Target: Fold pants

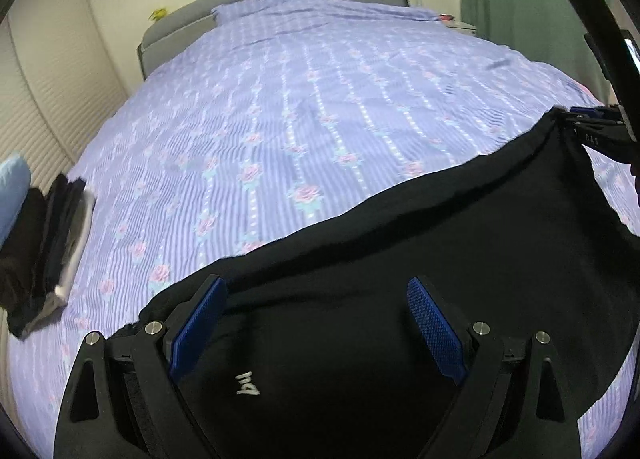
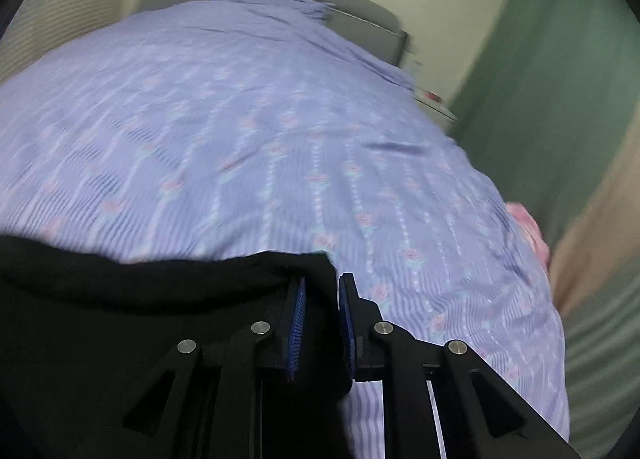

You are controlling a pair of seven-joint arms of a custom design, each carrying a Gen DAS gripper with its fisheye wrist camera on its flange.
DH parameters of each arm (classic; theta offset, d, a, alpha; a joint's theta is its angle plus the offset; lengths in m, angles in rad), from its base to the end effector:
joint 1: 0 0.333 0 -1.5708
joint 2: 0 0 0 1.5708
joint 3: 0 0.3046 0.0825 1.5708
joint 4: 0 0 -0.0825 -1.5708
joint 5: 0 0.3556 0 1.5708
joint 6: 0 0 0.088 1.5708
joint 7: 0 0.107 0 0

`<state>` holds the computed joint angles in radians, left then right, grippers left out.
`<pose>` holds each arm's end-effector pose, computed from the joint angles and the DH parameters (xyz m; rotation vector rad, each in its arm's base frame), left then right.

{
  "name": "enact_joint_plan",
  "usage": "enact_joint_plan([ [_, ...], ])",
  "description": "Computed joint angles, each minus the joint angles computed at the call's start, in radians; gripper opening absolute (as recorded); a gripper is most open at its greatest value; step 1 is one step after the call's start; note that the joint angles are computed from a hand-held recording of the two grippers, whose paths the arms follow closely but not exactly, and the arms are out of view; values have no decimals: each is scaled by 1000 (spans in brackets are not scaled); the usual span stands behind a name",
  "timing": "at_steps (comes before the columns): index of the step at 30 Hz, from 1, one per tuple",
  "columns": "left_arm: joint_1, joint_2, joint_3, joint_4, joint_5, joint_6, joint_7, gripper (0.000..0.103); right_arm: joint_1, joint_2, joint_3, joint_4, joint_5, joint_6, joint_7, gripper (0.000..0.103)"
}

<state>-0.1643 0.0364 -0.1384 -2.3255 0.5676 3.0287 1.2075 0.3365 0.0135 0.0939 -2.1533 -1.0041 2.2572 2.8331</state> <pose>0.4931 -0.1960 0.4019 -1.3332 2.1987 -0.6319 0.4926 0.2010 0.4169 -1.7664 2.1538 -1.1539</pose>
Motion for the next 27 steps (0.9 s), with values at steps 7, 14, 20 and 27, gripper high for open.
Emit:
enact_joint_plan([
  [7,58,-53,12,-57,-17,38,47,93,84,-11,47,51,-142,-233,101,74],
  [14,-104,-190,218,-222,-561,164,611,93,102,-53,79,22,-70,103,30,74],
  [20,-158,-265,370,-292,-682,171,785,93,140,106,71,119,83,278,-53,74],
  [27,-438,-301,687,-320,-868,147,1054,93,213,276,27,263,144,315,-114,60],
])
